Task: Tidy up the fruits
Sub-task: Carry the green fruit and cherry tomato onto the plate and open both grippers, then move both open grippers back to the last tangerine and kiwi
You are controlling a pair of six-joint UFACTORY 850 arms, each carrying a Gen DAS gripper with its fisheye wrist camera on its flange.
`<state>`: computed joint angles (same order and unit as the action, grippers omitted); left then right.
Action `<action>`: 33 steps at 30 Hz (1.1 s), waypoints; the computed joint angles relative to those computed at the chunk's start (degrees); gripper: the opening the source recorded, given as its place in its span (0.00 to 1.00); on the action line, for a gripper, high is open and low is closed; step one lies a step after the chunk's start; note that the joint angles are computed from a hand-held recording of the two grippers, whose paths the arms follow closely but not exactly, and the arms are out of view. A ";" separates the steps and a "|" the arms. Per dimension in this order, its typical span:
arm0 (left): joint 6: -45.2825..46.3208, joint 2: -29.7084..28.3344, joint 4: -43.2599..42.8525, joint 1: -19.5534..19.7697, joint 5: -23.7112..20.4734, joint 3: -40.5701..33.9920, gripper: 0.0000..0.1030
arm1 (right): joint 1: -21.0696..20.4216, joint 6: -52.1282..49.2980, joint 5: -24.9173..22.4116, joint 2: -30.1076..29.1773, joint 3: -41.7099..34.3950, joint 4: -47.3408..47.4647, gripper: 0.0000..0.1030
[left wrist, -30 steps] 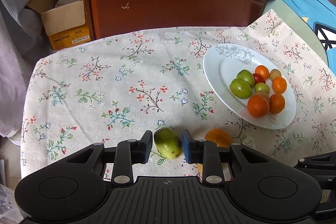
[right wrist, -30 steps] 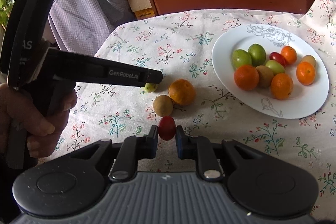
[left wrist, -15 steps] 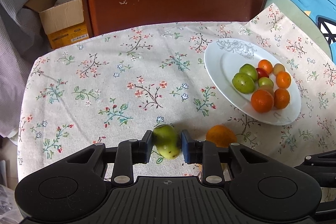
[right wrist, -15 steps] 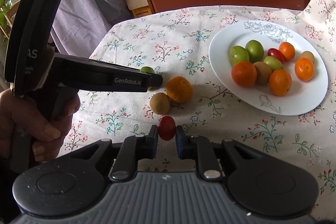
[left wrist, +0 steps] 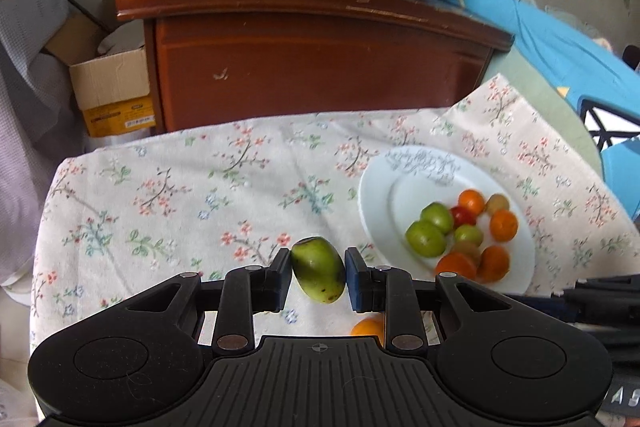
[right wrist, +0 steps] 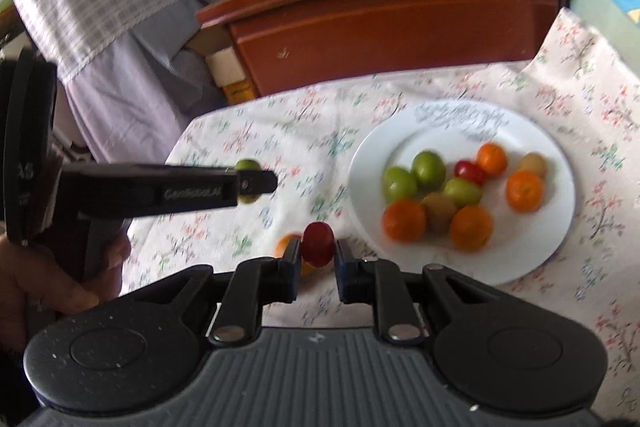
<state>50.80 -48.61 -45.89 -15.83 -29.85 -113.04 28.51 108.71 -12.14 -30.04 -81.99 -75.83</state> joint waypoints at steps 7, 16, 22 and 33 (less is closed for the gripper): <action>2.25 -1.31 -5.45 -0.63 -2.49 -2.23 0.25 | -1.60 8.24 -3.54 1.25 0.41 -7.36 0.17; -0.28 -4.82 -5.28 -2.13 -3.77 -6.69 0.25 | -4.51 10.67 -4.93 -0.03 -0.90 -9.00 0.17; -1.57 -6.37 -5.24 -2.86 -4.60 -8.53 0.25 | -6.33 11.04 -4.00 -2.26 -2.85 -8.46 0.17; -6.34 -10.98 -4.47 -3.30 -6.72 -15.30 0.25 | -7.77 7.12 -2.70 -5.01 -5.20 -2.90 0.19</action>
